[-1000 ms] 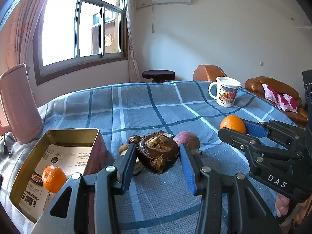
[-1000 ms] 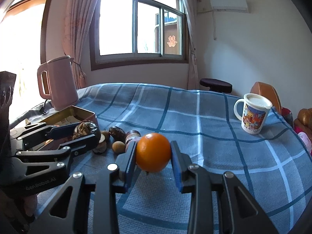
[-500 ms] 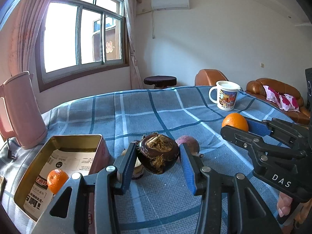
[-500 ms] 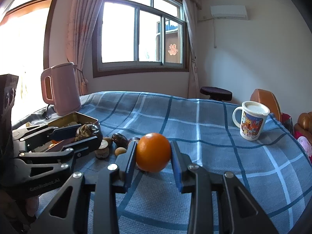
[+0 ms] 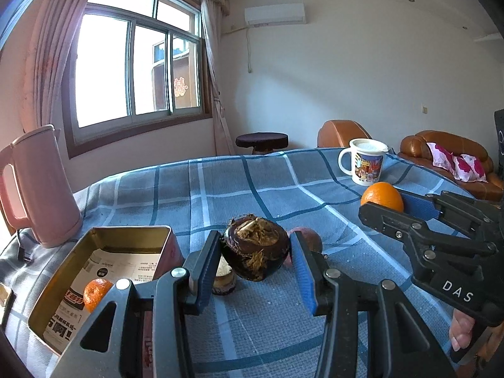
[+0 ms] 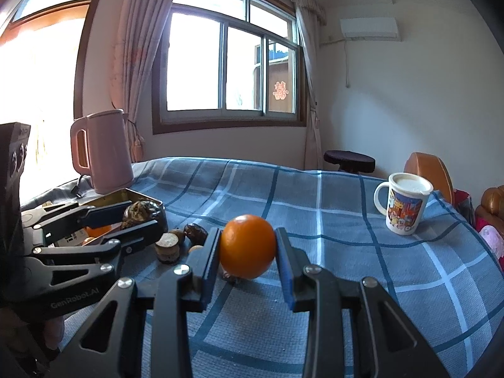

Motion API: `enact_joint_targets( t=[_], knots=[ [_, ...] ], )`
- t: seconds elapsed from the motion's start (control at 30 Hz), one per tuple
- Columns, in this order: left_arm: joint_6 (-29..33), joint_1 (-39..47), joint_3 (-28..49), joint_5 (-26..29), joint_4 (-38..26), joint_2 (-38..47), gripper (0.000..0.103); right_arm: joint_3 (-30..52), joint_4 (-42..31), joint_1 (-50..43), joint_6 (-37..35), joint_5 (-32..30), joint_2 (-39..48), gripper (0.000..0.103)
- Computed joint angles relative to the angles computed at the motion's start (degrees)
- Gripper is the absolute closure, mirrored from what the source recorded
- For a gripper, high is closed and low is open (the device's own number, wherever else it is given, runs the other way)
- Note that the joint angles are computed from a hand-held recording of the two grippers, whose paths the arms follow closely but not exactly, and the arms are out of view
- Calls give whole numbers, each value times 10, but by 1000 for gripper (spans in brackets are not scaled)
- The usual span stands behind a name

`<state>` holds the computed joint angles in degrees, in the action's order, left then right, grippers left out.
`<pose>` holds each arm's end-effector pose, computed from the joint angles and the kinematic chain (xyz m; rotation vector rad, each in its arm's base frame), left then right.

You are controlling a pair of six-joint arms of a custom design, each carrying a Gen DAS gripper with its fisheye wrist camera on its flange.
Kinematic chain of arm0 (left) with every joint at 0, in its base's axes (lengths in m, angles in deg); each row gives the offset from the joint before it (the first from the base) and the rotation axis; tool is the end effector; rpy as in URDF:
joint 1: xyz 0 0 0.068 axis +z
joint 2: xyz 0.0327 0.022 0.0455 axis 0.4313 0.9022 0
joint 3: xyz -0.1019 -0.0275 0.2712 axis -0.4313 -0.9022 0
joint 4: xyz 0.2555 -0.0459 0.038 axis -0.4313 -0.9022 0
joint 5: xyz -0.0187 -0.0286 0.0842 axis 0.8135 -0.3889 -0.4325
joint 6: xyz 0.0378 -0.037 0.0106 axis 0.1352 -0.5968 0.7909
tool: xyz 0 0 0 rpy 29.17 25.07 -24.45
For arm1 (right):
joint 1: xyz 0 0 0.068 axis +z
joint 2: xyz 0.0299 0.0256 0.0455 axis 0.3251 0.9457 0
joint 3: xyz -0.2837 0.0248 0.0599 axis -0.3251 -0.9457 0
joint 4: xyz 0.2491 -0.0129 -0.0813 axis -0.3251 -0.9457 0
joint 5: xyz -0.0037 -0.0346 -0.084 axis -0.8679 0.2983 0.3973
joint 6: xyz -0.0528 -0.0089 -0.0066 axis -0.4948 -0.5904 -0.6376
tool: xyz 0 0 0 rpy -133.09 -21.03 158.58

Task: Organize fruits
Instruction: 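Bring both held fruits over the tin box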

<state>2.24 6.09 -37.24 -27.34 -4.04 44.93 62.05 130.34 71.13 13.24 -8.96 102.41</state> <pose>0.3093 -0.1100 0.0785 0.4029 1.9155 -0.2083 0.2389 0.2726 0.1125 -0.1792 1.8892 0.1740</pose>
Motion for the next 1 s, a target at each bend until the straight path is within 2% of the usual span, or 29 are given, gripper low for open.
enact_joint_targets(
  t=[0.67,0.83,1.0],
  knots=[
    [6,-8,-28,-15,70,9,56,-17,50,12,-22,22,3,66],
    [14,-15,-41,-32,106,14,56,-17,67,22,-42,40,7,66],
    [20,-16,-47,-38,119,14,56,-9,59,25,-49,42,9,66]
  ],
)
